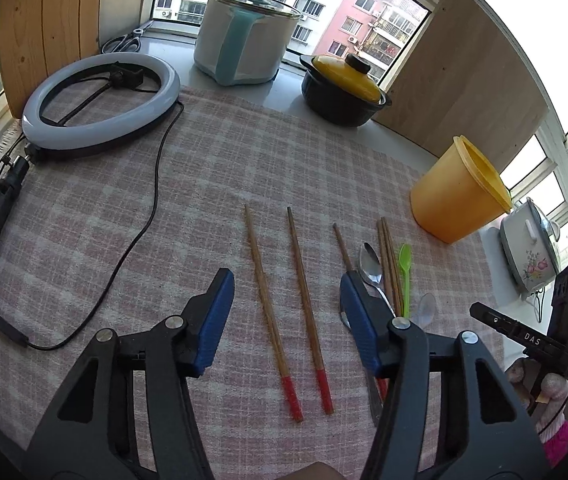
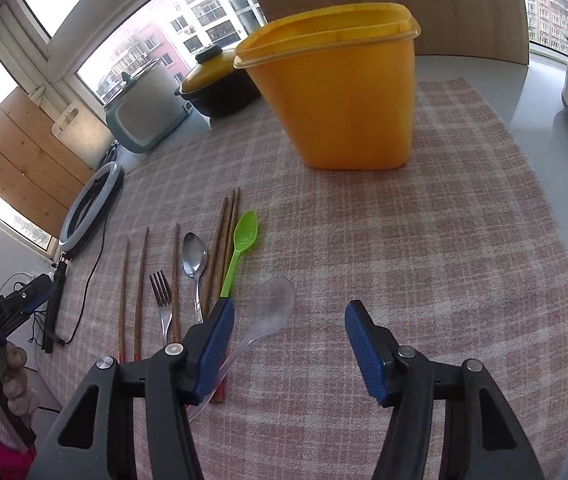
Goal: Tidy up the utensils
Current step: 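Grasp a red-tipped wooden chopstick with the left gripper while the right gripper grasps the clear plastic spoon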
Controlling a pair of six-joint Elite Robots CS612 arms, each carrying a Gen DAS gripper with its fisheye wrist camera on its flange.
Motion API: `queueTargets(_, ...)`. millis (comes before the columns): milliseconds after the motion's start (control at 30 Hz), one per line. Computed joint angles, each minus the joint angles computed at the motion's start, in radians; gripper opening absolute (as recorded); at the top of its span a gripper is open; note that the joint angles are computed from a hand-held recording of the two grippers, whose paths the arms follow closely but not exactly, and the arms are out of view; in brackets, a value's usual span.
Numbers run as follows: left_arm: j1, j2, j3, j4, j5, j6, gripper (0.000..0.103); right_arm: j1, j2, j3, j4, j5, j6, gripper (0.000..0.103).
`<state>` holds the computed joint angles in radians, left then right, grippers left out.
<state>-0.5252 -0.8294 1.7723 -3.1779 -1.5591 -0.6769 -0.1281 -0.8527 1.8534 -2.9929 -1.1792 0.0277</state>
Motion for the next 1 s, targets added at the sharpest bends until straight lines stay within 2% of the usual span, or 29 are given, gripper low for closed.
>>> queueTargets(67, 0.012, 0.023, -0.028, 0.03, -0.055, -0.009, 0.051, -0.008, 0.014, -0.016, 0.053, 0.048, 0.012, 0.05)
queueTargets(167, 0.024, 0.053, -0.063, 0.072, -0.097, -0.025, 0.044, -0.013, 0.034, -0.037, 0.107, 0.089, 0.03, 0.042)
queueTargets(233, 0.03, 0.068, -0.084, 0.098, -0.11, -0.029, 0.04, -0.017, 0.045, -0.049, 0.131, 0.116, 0.043, 0.04)
queueTargets(467, 0.032, 0.098, -0.13, 0.157, -0.117, 0.0, 0.035, -0.021, 0.076, -0.079, 0.176, 0.184, 0.126, 0.031)
queueTargets(967, 0.049, 0.149, -0.204, 0.223, -0.161, -0.003, 0.029, 0.003, 0.094, -0.106, 0.17, 0.124, 0.198, 0.017)
queueTargets(1000, 0.05, 0.154, -0.211, 0.229, -0.161, -0.001, 0.026, 0.005, 0.094, -0.109, 0.174, 0.115, 0.195, 0.016)
